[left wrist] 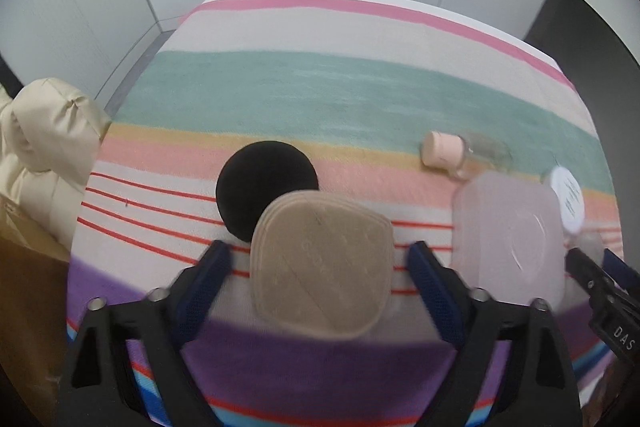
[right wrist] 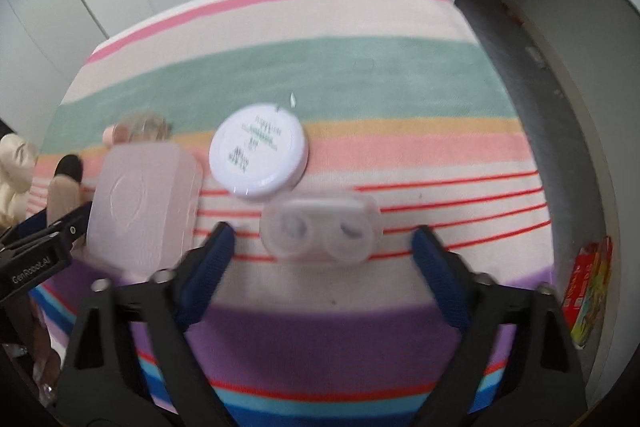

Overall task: Organize objects
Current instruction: 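Grasp the beige puff with the left gripper while the right gripper grasps the clear case, then lift the beige puff and clear case and carry both toward the cardboard box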

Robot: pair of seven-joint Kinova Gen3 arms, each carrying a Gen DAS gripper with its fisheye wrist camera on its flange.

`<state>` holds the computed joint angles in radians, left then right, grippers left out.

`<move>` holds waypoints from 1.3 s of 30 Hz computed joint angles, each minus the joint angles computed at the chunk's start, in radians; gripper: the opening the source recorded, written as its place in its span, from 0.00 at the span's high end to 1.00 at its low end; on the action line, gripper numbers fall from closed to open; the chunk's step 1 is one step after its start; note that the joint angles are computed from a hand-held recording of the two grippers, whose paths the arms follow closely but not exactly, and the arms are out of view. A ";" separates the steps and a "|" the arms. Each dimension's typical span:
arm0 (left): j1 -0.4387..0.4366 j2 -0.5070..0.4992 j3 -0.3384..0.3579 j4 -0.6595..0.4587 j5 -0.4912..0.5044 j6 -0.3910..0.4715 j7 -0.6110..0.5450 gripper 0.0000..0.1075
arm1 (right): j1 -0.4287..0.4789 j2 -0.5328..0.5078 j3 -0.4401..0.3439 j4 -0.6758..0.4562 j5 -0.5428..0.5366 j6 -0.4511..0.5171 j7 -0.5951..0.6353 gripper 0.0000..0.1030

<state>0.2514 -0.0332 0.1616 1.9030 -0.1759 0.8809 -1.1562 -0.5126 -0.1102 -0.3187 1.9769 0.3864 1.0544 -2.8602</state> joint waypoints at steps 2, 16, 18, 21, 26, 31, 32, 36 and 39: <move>0.020 -0.008 -0.008 0.004 -0.024 -0.013 0.033 0.48 | -0.001 0.025 -0.027 -0.023 0.035 0.051 -0.029 0.41; -0.006 -0.020 0.000 -0.016 0.006 0.016 -0.027 0.60 | -0.025 -0.002 -0.010 -0.038 0.027 0.086 -0.032 0.41; -0.019 -0.014 -0.014 -0.021 0.024 0.015 -0.054 0.60 | -0.021 -0.009 -0.008 -0.047 0.023 0.094 -0.021 0.41; -0.032 -0.015 -0.021 -0.036 0.044 0.032 -0.071 0.60 | -0.015 -0.015 -0.009 -0.071 0.021 0.112 0.003 0.41; -0.033 -0.042 -0.005 -0.080 0.007 0.081 -0.045 0.60 | -0.010 -0.018 -0.018 -0.133 0.033 0.173 0.047 0.41; -0.037 -0.060 -0.004 -0.152 0.012 0.132 -0.074 0.60 | -0.007 -0.024 -0.022 -0.213 0.039 0.248 0.087 0.41; -0.037 -0.061 -0.002 -0.174 0.011 0.148 -0.086 0.60 | -0.005 -0.024 -0.021 -0.227 0.039 0.259 0.095 0.41; -0.043 -0.081 -0.003 -0.251 0.016 0.195 -0.126 0.60 | -0.004 -0.026 -0.027 -0.310 0.050 0.330 0.131 0.41; -0.060 -0.085 -0.028 -0.339 0.078 0.245 -0.183 0.60 | 0.005 -0.043 -0.028 -0.373 0.046 0.366 0.166 0.41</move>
<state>0.1912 -0.1177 0.1335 1.5639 -0.0979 1.1255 -1.3388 -0.5080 -0.1534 -0.3468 1.6037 0.4320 1.4200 -2.6938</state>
